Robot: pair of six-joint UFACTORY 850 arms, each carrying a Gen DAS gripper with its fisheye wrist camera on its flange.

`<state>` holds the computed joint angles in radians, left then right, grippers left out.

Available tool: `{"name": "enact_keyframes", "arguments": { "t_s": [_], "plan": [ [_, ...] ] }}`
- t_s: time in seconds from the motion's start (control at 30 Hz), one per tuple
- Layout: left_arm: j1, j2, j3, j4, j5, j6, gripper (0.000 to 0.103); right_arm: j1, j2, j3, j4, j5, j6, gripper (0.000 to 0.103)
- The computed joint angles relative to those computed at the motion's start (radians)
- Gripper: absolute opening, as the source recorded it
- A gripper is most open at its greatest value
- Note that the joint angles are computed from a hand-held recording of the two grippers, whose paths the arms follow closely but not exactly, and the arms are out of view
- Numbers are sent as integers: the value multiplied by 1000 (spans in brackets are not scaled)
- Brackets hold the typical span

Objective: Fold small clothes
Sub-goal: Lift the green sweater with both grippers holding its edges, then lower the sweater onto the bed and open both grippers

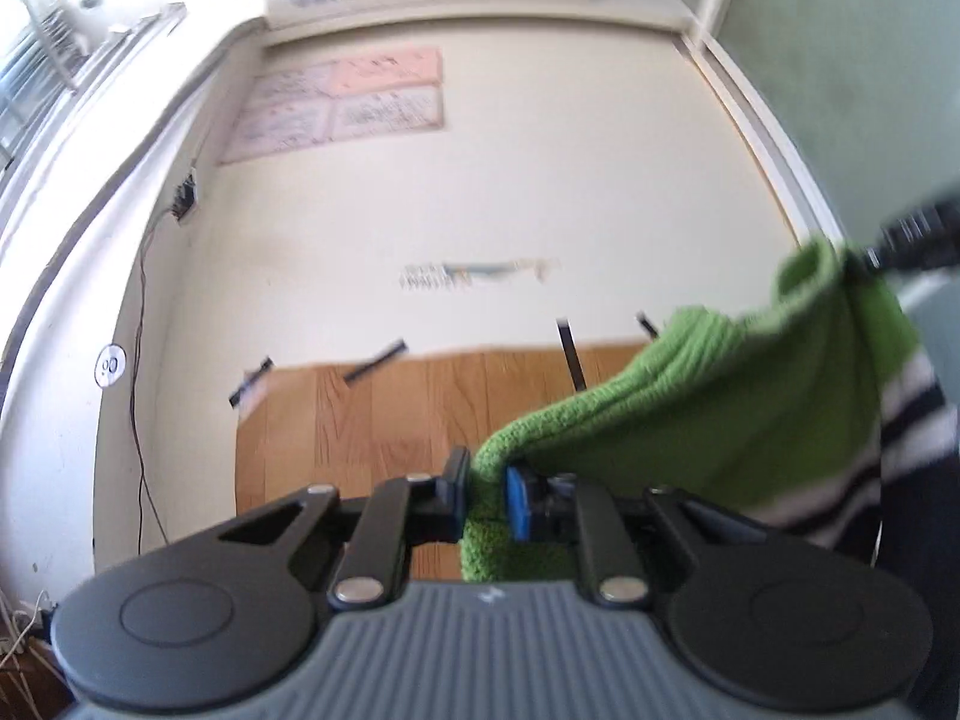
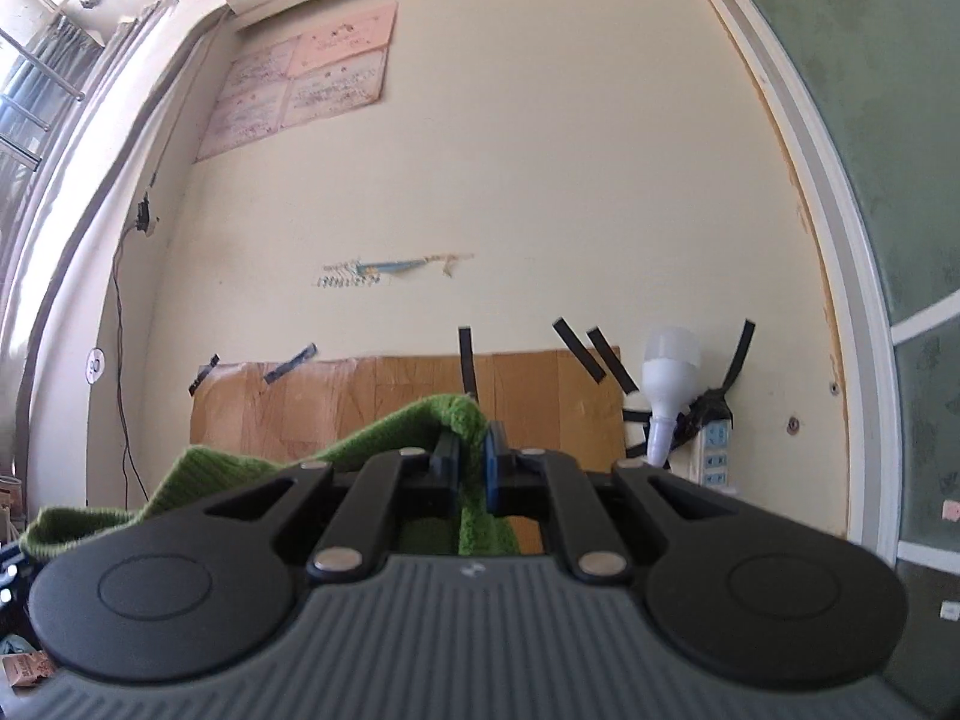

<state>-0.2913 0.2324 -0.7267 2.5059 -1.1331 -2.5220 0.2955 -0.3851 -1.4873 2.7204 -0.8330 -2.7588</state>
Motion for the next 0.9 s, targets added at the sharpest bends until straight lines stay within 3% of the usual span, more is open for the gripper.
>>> {"name": "enact_keyframes", "arguments": {
  "t_s": [0.1, 0.2, 0.37, 0.5, 0.6, 0.73, 0.9],
  "plan": [
    [43, 71, -25, 75, 78, -83, 12, 7, 61, 56, 18, -90, -61, 11],
    [49, 90, -70, 118, 52, -91, 12, 4, 118, 77, 23, -153, -73, 11],
    [50, 133, -127, 210, 66, -107, 12, -4, 164, 60, 22, -145, -67, 11],
    [66, 113, -155, 234, 126, -124, 13, -7, 157, 70, 4, -105, -46, 11],
    [98, 56, -181, 221, 178, -144, 13, -6, 111, 54, -11, -55, -4, 11],
    [125, -76, -261, 125, 254, -119, 13, 2, -21, -50, -31, 75, 51, 11],
    [171, -352, -478, -65, 378, 4, 13, -1, -321, -377, -124, 328, 194, 11]
  ]
}}
